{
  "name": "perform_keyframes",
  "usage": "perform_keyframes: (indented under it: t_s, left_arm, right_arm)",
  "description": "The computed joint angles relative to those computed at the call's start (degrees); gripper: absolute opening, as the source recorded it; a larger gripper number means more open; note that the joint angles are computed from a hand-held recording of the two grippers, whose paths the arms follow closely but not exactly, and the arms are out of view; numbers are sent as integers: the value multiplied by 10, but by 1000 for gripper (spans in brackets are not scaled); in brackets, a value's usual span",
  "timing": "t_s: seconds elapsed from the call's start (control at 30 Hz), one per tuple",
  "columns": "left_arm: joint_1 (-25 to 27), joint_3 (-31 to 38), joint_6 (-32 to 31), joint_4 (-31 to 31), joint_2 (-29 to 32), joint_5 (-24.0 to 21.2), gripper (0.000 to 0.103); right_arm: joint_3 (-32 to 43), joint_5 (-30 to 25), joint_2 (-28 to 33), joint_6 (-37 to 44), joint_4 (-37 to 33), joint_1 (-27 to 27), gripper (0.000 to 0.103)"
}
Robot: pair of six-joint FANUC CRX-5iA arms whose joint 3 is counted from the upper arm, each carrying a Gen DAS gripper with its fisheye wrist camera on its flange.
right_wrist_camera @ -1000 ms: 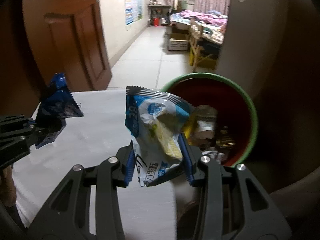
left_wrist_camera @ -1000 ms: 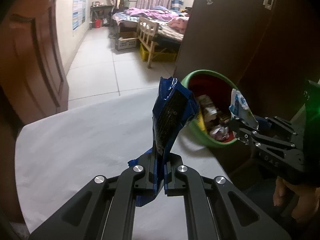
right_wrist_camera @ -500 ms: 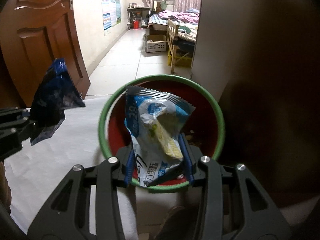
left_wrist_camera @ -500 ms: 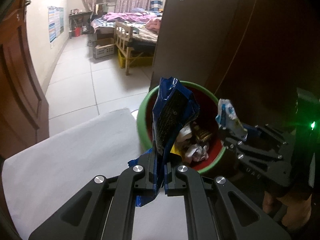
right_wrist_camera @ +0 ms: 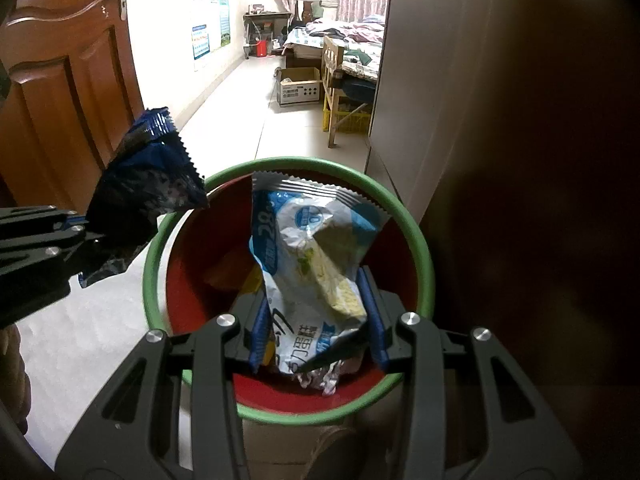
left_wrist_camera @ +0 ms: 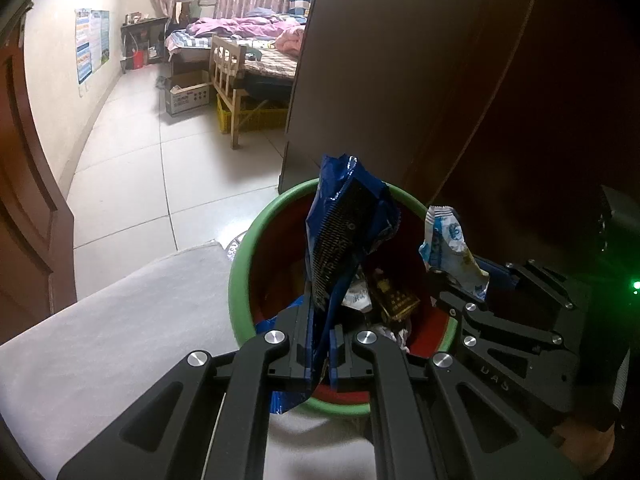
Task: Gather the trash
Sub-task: 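Open the left tool to drop the blue wrapper while the right tool drops the candy wrapper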
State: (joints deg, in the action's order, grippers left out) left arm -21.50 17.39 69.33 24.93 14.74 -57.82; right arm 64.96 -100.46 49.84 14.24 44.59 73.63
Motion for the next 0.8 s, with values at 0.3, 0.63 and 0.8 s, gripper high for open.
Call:
perform_keyframes:
  t_s: [0.3,0.63,0.8]
  left_arm:
    - [-4,15,0,-6,24,-7,4]
    - [-7,21,0,-4,32,-8,10]
    - [-8,30,6,-14,35,-14,14]
  right_arm:
    - [-49,20,-22,-22,-9,-7,39]
    - [-39,13,-17,-16,-10,-10,39]
    - [-13,1,-3,-7,-11,-11,39]
